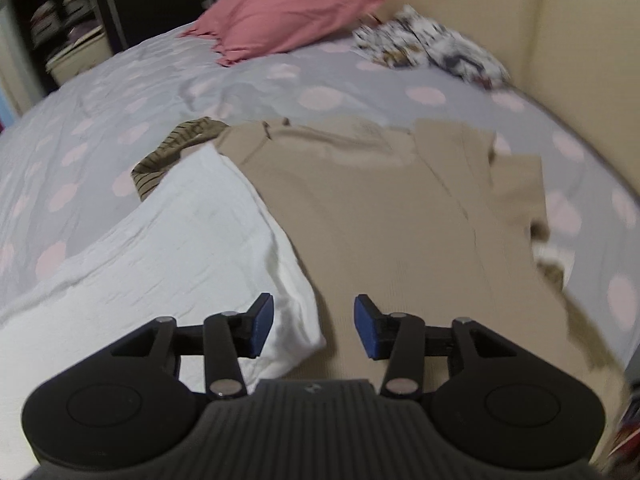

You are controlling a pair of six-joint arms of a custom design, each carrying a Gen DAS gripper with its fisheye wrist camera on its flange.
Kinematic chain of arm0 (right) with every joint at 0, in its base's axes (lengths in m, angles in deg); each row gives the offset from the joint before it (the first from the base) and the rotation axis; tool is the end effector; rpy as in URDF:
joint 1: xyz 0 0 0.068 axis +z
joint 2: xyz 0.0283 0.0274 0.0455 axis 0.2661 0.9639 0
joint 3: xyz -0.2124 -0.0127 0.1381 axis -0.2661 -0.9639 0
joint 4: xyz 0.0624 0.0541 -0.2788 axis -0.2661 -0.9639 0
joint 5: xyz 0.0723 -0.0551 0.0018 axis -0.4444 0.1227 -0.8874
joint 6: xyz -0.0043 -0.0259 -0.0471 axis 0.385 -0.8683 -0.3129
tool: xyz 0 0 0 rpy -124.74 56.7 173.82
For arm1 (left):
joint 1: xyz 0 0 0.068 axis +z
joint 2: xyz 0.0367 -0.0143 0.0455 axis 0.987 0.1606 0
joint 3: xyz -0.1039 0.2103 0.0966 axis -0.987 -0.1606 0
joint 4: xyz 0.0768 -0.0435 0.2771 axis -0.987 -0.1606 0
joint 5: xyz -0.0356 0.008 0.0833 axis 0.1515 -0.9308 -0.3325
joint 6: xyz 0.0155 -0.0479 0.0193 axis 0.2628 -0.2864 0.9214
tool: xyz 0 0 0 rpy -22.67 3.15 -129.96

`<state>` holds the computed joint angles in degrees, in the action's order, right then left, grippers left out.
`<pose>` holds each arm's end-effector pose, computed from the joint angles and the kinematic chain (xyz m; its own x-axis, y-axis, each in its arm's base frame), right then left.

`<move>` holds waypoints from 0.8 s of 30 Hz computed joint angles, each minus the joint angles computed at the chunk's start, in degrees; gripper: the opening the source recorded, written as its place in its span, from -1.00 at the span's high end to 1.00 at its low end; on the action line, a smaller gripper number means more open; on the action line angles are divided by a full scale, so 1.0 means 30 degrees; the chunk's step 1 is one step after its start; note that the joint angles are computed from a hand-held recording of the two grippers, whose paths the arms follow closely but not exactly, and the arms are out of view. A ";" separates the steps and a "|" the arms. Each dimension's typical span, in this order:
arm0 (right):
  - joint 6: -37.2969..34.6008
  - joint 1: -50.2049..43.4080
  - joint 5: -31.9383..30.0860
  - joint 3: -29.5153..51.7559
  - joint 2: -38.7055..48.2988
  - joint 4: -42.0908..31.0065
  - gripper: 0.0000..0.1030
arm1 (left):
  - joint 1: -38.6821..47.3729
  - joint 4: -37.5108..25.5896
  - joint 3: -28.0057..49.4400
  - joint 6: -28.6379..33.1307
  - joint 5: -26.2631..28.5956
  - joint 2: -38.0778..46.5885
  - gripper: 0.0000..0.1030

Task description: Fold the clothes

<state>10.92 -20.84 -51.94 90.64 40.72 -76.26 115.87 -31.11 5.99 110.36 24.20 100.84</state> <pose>0.2153 -0.1543 0.1167 -0.6162 0.5265 -0.5857 0.5889 0.8018 0.1012 0.4053 0.2762 0.1475 -0.7432 0.5100 -0.4331 0.3452 0.8467 0.4049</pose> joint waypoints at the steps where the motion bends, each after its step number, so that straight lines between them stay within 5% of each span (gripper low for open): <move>1: 0.0209 -0.0179 -0.0253 0.0063 0.0372 0.0084 0.07 | 0.0007 -0.0096 -0.0124 -0.0069 0.0034 -0.0163 0.11; 5: 0.1180 -0.0620 -0.1277 0.0299 0.1683 0.0838 0.17 | 0.0019 -0.0216 -0.0807 -0.0361 0.0087 -0.0920 0.11; 8: 0.1910 -0.0222 -0.1289 0.0230 0.1744 0.1271 0.71 | 0.0074 -0.0187 -0.1398 -0.0718 0.0207 -0.1537 0.11; 18: 0.3506 0.4175 -0.0064 -0.0340 -0.2953 -0.0456 0.77 | 0.0478 -0.2707 -0.1410 -0.1220 0.1327 -0.2215 0.10; 24: 0.5788 0.8718 0.0729 0.1000 -0.3340 -0.1692 0.77 | 0.0520 -0.3318 -0.1312 -0.1581 0.1627 -0.2380 0.11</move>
